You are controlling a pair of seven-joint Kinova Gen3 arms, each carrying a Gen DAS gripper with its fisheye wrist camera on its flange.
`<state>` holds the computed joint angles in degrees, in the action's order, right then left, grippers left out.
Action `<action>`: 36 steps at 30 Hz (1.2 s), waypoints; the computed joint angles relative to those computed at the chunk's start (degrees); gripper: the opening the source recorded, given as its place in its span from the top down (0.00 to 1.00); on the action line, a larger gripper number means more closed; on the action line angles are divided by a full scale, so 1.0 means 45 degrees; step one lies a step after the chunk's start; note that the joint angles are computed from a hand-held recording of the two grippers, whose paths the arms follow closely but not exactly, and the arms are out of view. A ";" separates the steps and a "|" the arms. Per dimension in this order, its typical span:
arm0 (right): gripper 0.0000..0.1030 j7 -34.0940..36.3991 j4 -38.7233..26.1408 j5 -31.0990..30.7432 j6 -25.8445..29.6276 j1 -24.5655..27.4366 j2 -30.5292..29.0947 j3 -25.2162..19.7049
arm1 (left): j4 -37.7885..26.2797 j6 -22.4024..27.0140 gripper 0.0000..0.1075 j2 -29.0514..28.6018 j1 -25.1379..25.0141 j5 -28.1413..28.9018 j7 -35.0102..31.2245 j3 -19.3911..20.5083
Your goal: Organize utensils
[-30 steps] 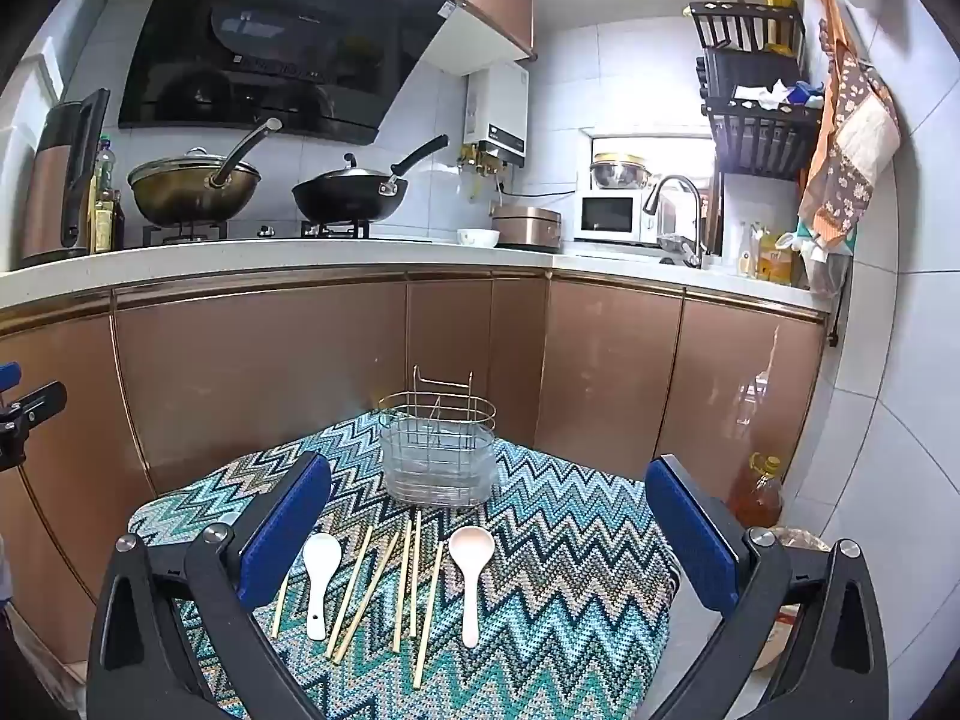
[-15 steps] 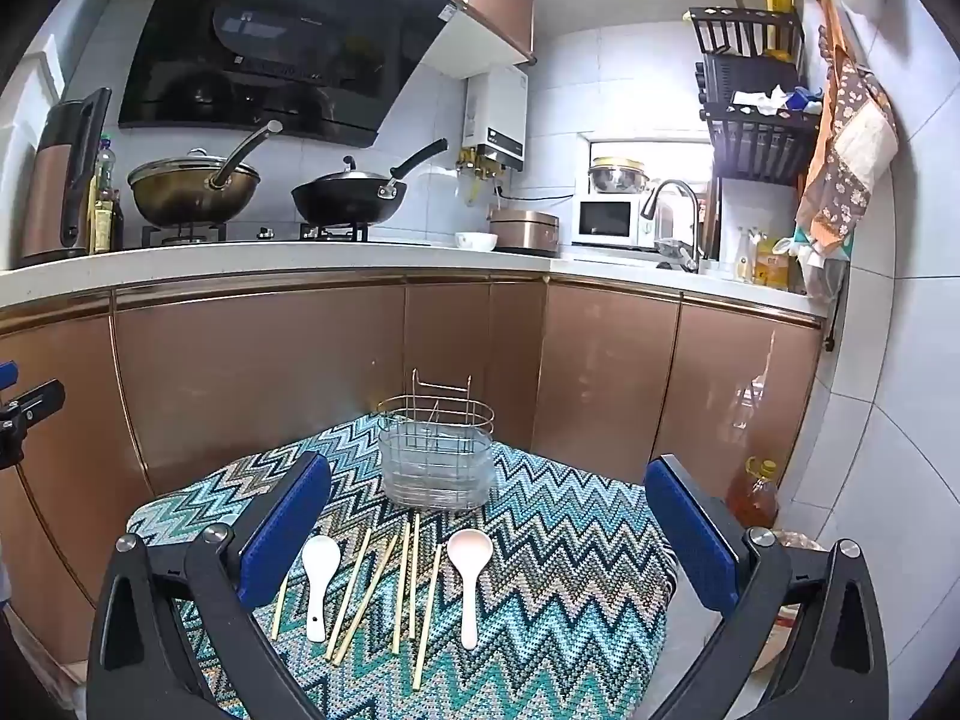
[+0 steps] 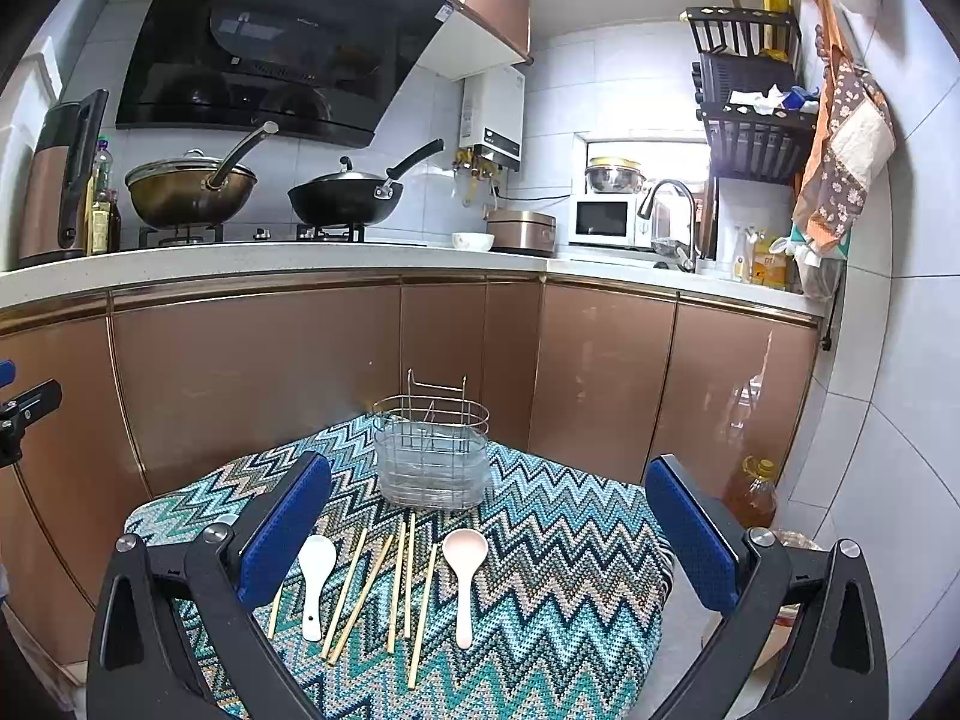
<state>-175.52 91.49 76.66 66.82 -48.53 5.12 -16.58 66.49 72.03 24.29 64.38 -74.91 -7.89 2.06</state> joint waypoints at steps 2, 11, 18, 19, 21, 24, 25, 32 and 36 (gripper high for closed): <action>0.00 0.0046 -0.0008 0.0014 0.0005 0.0008 0.0017 0.0012 | 0.0115 -0.0120 0.07 -0.0037 -0.0068 0.0005 -0.0006 0.0006; 0.00 -0.0129 0.0030 0.0220 -0.0043 0.0087 0.0056 0.0085 | 0.0221 -0.0302 0.07 0.0089 -0.0167 -0.0190 0.0154 -0.0035; 0.00 -0.0054 -0.0092 0.0362 -0.0123 0.0096 0.0189 0.0165 | 0.0052 -0.0151 0.07 0.0291 -0.0089 -0.0357 0.0272 -0.0203; 0.00 -0.0018 -0.0119 0.0372 -0.0153 0.0098 0.0210 0.0187 | -0.0002 -0.0120 0.07 0.0309 -0.0081 -0.0334 0.0237 -0.0211; 0.00 -0.0001 -0.0122 0.0415 -0.0200 0.0093 0.0213 0.0226 | -0.0105 -0.0077 0.07 0.0334 -0.0062 -0.0327 0.0201 -0.0252; 0.00 0.0076 -0.0166 0.0454 -0.0290 0.0123 0.0220 0.0276 | -0.0342 -0.0087 0.07 0.0375 -0.0061 -0.0246 -0.0064 -0.0276; 0.00 0.0069 -0.0162 0.0480 -0.0333 0.0140 0.0210 0.0291 | -0.0444 -0.0048 0.07 0.0417 -0.0028 -0.0277 -0.0126 -0.0322; 0.00 -0.0001 -0.0116 0.0722 -0.0693 0.0374 0.0089 0.0356 | -0.0853 -0.0143 0.07 0.0492 0.0142 -0.0548 -0.0309 -0.0557; 0.00 0.0167 -0.0199 0.0778 -0.0906 0.0564 0.0115 0.0388 | -0.1176 -0.0186 0.07 0.0596 0.0169 -0.0565 -0.0425 -0.0690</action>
